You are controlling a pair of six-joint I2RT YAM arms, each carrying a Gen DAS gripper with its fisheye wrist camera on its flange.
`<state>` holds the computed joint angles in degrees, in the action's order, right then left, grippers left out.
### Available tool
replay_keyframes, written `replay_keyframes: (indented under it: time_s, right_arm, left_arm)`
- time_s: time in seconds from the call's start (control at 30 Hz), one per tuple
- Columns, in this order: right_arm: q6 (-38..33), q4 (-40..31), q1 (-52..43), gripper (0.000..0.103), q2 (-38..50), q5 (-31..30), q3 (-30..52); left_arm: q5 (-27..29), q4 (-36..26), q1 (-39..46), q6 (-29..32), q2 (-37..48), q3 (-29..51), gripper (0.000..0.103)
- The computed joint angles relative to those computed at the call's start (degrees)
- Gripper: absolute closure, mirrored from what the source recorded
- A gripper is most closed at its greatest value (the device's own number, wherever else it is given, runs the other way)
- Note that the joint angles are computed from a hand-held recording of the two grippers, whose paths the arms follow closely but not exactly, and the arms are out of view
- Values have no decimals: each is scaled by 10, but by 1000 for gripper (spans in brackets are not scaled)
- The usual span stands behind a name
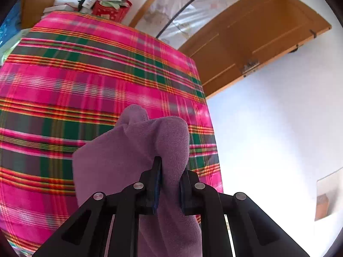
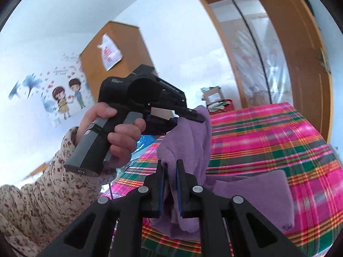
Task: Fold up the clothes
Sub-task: 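Pinch the lilac garment end with the left gripper and lift it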
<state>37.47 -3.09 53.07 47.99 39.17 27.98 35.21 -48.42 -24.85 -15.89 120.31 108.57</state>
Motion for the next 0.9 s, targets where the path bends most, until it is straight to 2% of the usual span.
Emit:
replay_keyframes:
  time_s: [0.3, 0.47, 0.77, 0.9]
  right_arm:
    - [53, -65, -51, 93, -125, -9, -65]
    - [76, -121, -76, 93, -193, -4, -88]
    - [109, -203, -165, 93, -294, -64, -140]
    - [121, -226, -186, 93, -316, -80, -157]
  left_arm:
    - [-45, -36, -76, -16, 63, 85, 88]
    - [-56, -79, -107, -18, 129, 170, 88]
    - [-63, -162, -138, -14, 244, 315, 85]
    - [-58, -214, -145, -12, 312, 408, 84]
